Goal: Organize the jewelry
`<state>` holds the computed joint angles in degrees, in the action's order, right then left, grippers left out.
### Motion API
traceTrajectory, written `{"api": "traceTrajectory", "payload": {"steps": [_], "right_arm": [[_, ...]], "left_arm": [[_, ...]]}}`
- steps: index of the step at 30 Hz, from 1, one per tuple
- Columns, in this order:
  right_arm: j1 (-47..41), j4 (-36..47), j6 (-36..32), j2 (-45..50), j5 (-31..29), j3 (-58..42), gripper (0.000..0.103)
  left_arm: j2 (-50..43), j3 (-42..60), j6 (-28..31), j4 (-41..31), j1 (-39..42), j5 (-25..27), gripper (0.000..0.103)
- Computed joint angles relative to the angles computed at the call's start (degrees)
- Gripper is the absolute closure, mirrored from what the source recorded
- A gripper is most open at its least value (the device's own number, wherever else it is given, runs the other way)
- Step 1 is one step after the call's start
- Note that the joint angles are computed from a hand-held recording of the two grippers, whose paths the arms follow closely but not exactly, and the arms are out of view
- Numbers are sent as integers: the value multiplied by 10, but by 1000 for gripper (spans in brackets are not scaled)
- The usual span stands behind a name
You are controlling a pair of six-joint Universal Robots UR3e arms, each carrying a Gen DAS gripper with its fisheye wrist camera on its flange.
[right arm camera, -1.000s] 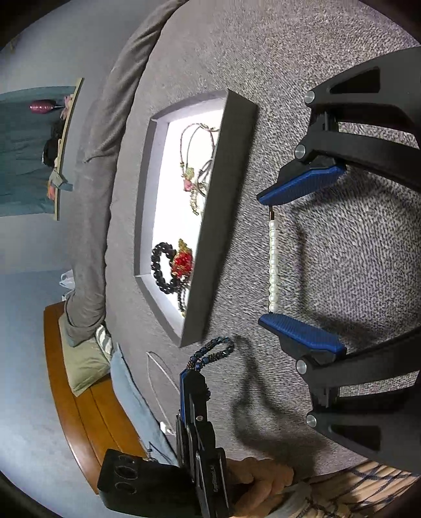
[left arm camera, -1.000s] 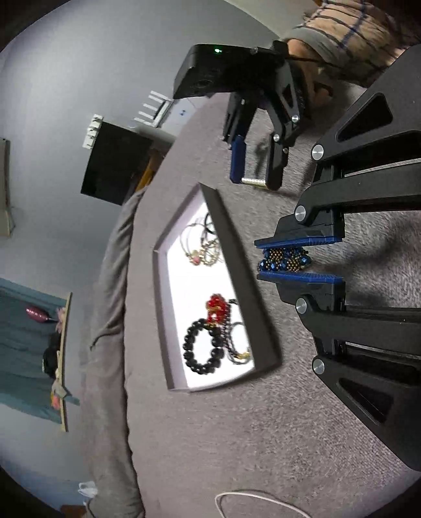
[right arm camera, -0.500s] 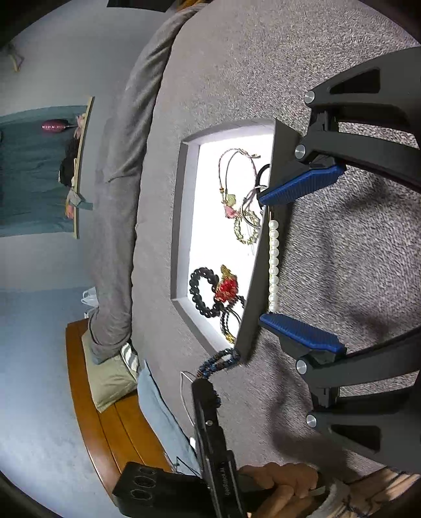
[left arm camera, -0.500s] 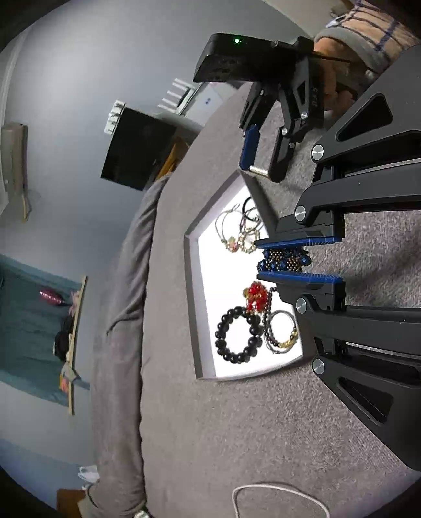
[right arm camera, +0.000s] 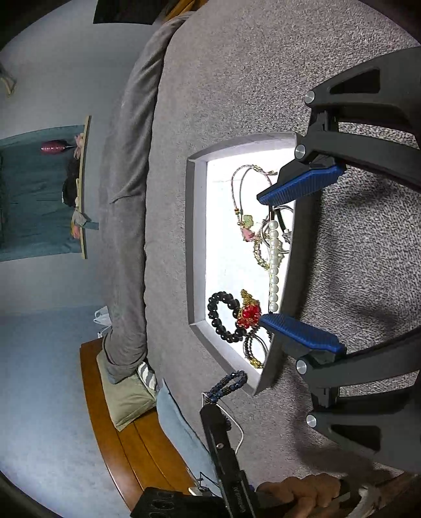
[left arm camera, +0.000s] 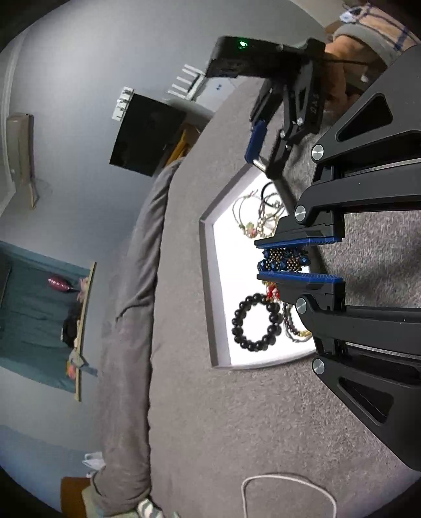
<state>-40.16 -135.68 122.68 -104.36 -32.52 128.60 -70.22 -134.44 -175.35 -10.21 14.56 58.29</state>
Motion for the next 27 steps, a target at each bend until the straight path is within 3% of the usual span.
{"api": "traceTrajectory", "payload": {"steps": [5, 10, 14, 20, 22, 23, 25, 26, 27], "right_arm": [[10, -70, 41, 37, 1, 0, 34], [66, -184, 125, 127, -56, -35, 34], [95, -208, 152, 157, -97, -58, 34], [126, -228, 166, 175, -147, -70, 34], [128, -235, 168, 174, -151, -66, 30], [128, -236, 167, 173, -151, -66, 24], [123, -239, 163, 168, -144, -59, 23], [120, -239, 160, 164, -140, -55, 23], [116, -242, 157, 159, -134, -49, 23]], "left_arm": [[-46, 7, -14, 51, -25, 44, 89], [-150, 65, -31, 83, -67, 102, 89], [-223, 109, -30, 86, -96, 134, 89], [-244, 125, -21, 74, -108, 147, 88], [-245, 126, -20, 73, -114, 157, 78], [-246, 126, -20, 74, -118, 163, 68], [-243, 122, -19, 81, -124, 174, 60], [-240, 118, -18, 87, -125, 176, 49], [-237, 113, -19, 97, -127, 181, 44]]}}
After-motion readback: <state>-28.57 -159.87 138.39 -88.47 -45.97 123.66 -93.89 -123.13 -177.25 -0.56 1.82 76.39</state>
